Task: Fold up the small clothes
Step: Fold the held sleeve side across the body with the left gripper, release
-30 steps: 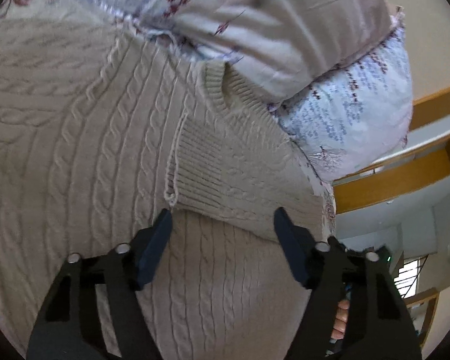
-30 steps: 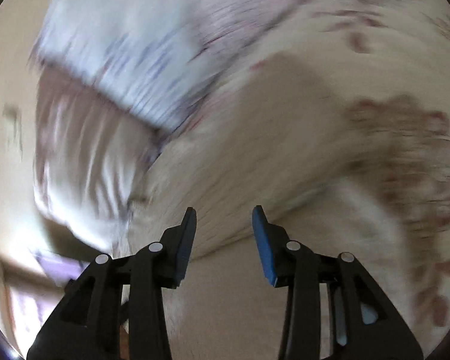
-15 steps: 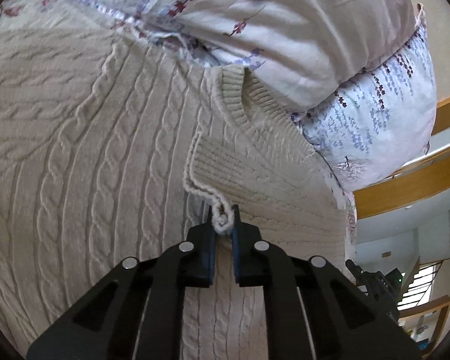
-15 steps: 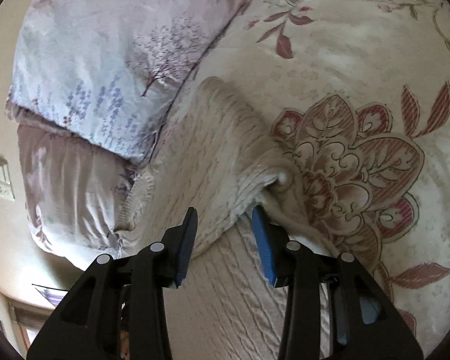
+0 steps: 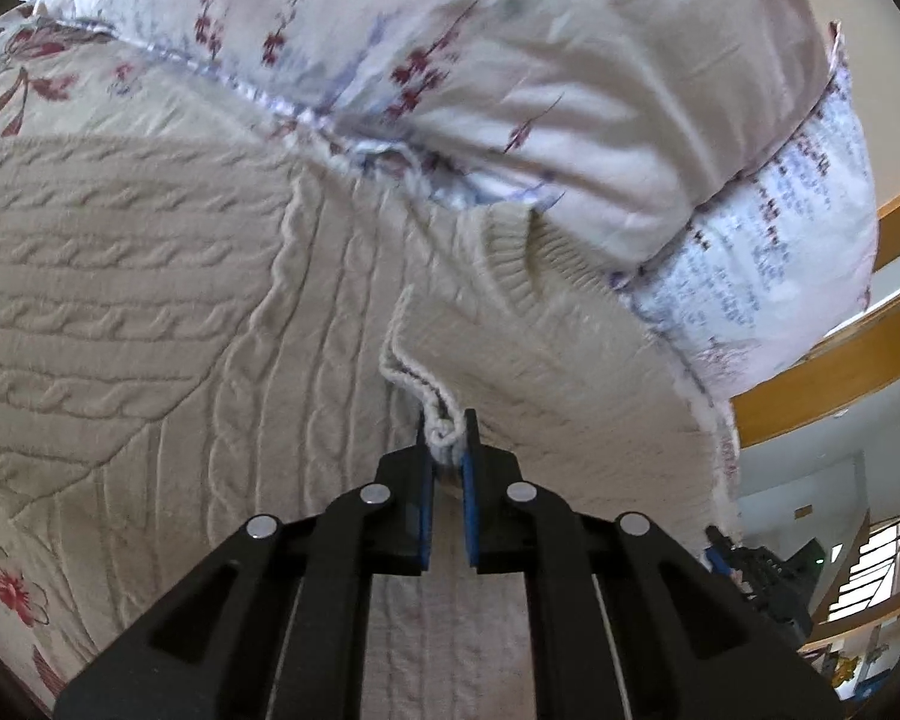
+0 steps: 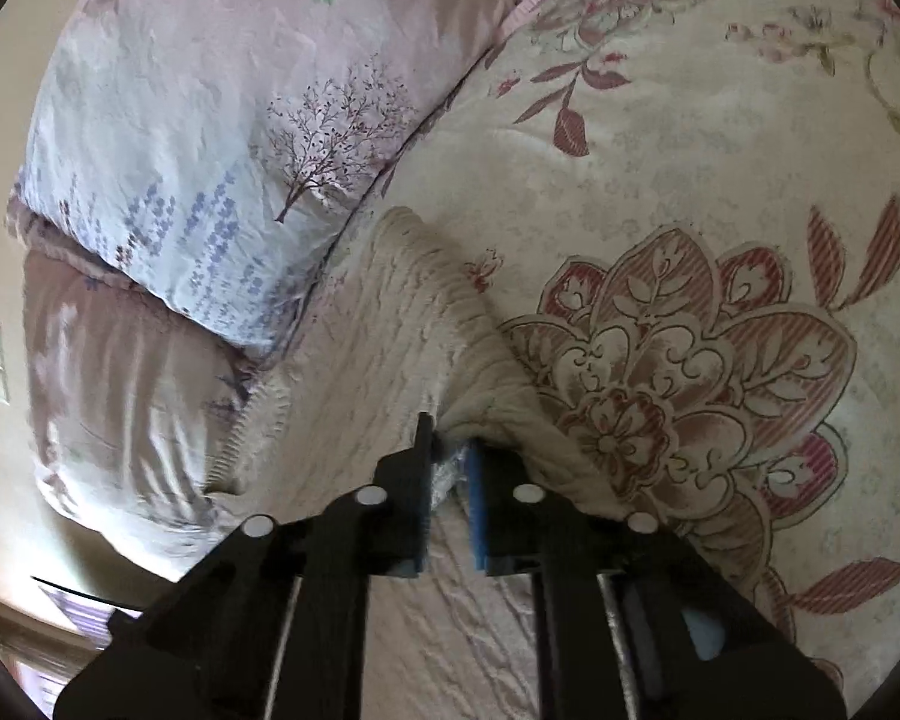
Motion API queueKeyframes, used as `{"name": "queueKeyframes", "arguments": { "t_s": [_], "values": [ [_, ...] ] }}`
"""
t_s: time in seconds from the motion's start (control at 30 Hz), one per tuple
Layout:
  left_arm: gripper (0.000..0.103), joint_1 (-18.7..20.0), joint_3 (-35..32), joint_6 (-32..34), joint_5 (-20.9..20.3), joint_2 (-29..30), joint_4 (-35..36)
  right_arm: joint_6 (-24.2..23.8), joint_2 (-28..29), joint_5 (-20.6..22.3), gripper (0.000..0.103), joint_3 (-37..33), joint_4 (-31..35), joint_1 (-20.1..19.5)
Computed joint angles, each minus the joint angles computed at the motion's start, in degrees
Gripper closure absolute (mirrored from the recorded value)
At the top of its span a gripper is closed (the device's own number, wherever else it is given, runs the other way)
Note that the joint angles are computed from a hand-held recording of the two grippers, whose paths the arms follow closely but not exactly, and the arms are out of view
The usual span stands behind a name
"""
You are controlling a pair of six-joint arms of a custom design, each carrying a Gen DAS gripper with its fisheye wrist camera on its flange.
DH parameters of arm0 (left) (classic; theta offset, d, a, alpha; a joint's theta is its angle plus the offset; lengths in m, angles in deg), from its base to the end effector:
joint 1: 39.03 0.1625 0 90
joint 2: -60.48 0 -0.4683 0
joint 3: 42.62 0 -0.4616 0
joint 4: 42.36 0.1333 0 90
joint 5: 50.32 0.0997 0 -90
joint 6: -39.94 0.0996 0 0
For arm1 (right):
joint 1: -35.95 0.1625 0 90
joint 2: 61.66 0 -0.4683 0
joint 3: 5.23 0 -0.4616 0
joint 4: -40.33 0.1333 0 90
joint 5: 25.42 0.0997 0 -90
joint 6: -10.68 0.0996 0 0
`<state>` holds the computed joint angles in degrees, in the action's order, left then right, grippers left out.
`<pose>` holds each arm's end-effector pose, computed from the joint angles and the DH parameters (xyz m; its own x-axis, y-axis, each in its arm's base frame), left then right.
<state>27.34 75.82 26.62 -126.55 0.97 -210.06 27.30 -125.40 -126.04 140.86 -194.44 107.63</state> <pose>-0.0972 -0.6139 0.1112 -0.9832 0.1107 -0.1452 0.1572 0.9176 -0.3650 -0.0171 -0.4174 0.1680 -0.8032 0.5703 -0.1718 0.3916 0.2884 -0.8737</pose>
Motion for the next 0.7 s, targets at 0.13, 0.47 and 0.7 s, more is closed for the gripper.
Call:
{"name": "queueKeyframes", "arguments": {
  "t_s": [0.13,0.47,0.7],
  "values": [
    [0.091,-0.4,0.4,0.6,2.0,0.3,-0.1,-2.4,2.8,-7.8,0.095,-1.3,-2.1,3.3],
    [0.049,0.8,6.9,3.2,2.1,-9.5,-3.7,-8.8,4.8,-13.8,0.043,-0.5,-5.7,8.7],
    [0.050,7.5,11.7,-1.0,6.7,-20.2,-9.7,-17.4,8.8,-5.1,0.043,0.5,-9.1,8.8]
  ]
}}
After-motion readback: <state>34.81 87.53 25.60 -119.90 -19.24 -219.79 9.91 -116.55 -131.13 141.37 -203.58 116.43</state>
